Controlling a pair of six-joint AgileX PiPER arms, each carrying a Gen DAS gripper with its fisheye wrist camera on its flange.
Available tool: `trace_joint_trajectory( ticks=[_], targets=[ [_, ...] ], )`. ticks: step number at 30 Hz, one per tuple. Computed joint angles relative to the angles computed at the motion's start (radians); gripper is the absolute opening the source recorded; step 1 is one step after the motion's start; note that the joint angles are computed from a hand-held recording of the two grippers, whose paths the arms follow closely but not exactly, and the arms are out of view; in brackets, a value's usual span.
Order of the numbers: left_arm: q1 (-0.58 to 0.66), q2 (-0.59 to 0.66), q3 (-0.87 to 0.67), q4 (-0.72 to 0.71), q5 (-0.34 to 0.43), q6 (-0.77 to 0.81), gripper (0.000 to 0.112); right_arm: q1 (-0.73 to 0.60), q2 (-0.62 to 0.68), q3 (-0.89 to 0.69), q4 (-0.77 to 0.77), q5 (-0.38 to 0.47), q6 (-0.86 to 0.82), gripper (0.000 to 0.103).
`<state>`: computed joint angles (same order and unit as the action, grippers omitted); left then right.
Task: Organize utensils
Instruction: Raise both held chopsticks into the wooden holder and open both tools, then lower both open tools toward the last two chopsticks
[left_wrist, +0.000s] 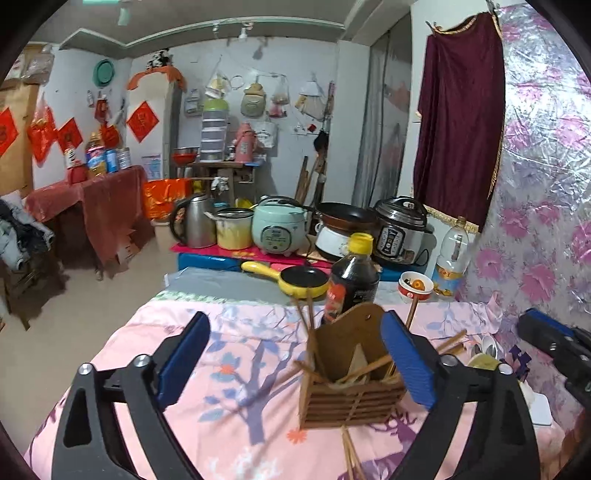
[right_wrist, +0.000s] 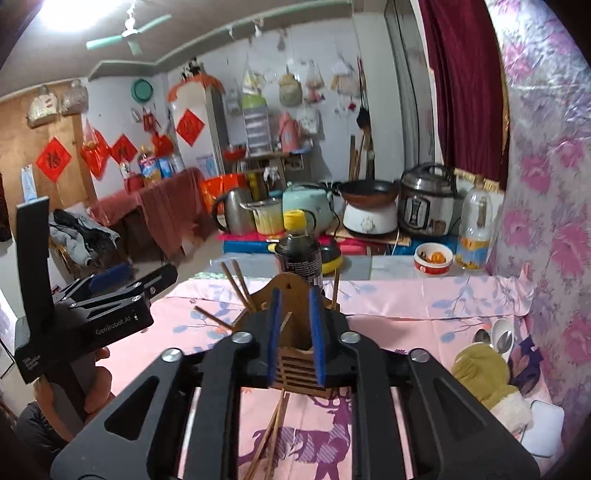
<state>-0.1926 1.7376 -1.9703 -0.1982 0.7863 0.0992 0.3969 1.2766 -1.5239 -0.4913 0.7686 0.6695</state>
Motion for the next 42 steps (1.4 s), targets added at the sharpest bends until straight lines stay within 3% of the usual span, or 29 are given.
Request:
trace_joint_trajectory(
  ticks=[4,6,8,11,14,17,19,23,33,42],
  targets=[
    [0.056,-0.155,0.26,-0.097,-0.055,0.07,0.097,0.104,-0.142,0.209,-0.189,-0.02,0.227,0.05],
    [0.079,-0.214,0.392,-0.136,-0.094,0.108,0.097,0.146,-0.204,0.326,-0.29,-0.032,0.371,0.079],
    [0.113,-0.26,0.533,-0.194,-0.13,0.169,0.097,0.149,-0.26,0.456,-0.336,-0.07,0.484,0.085],
    [0.161,-0.262,0.677,-0.308,-0.142,0.3,0.097,0.091,-0.279,0.587,-0.276,-0.146,0.486,0.085],
    [0.149,-0.205,0.664,-0.207,-0.074,0.265,0.097,0.027,-0.232,0.61,-0.15,-0.137,0.39,0.085],
    [0.137,-0.195,0.668,-0.203,-0.06,0.254,0.097,-0.067,-0.242,0.621,0.038,-0.213,0.245,0.085],
    [0.121,-0.207,0.684,-0.201,-0.053,0.274,0.097,-0.055,-0.259,0.633,0.002,-0.211,0.285,0.085],
    [0.013,-0.242,0.748,-0.057,-0.126,0.214,0.097,-0.009,-0.236,0.624,-0.125,-0.159,0.402,0.085],
    [-0.153,-0.231,0.802,0.094,-0.127,0.221,0.097,-0.06,-0.226,0.623,-0.036,-0.162,0.35,0.085],
    [-0.136,-0.179,0.769,0.034,-0.014,0.307,0.097,-0.171,-0.23,0.632,0.182,-0.211,0.175,0.085]
  ],
)
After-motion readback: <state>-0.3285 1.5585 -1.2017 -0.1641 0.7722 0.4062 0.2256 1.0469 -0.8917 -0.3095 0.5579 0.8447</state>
